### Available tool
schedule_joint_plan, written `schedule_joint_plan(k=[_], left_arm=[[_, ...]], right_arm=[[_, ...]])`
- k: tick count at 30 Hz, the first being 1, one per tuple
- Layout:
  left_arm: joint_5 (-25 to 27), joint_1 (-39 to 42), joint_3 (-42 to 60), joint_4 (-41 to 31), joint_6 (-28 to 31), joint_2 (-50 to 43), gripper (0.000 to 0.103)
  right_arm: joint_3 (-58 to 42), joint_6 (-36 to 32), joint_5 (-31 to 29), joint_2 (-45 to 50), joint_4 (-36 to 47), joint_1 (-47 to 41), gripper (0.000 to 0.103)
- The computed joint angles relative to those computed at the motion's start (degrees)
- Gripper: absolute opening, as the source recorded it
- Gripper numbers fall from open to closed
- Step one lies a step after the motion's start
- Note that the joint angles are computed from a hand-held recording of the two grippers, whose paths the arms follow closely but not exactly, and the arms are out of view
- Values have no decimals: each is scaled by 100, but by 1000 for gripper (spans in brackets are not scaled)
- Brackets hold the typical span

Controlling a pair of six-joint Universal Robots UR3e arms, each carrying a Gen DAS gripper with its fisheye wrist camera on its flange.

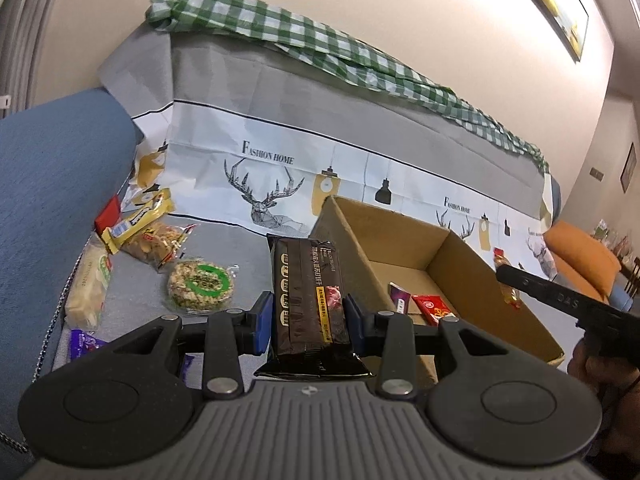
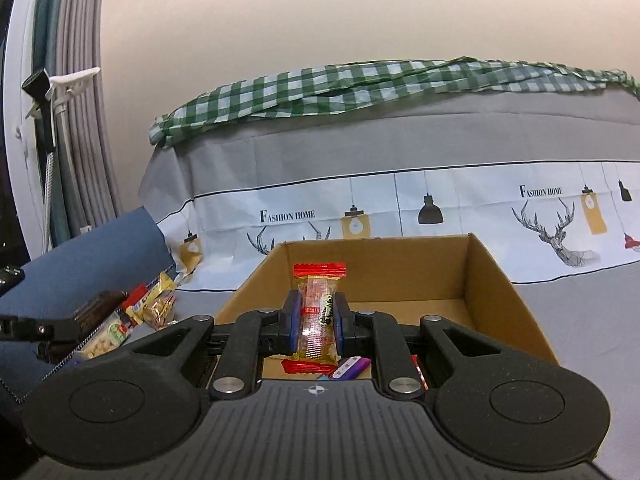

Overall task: Organize snacks
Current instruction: 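Open both tools to drop the chocolate bar and red candy into the box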

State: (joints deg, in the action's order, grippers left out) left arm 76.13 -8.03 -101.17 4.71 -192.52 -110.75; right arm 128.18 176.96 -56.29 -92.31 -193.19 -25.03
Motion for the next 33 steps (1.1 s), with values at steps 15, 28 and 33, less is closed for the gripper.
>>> schedule_joint_plan(k=[15,28,33], left_arm=[[349,-1199,1897,-590,-637,-942,42],[975,-1992,5136,-2179,-629,-2513,42],[1232,-2193,6323,-2841,-665,-3154,42]], right_arm=[[174,-148,620,173,-363,-606,17],[581,808,1068,255,-1520,-1314,17],[682,1110,966,263,-1738,-1460,17]])
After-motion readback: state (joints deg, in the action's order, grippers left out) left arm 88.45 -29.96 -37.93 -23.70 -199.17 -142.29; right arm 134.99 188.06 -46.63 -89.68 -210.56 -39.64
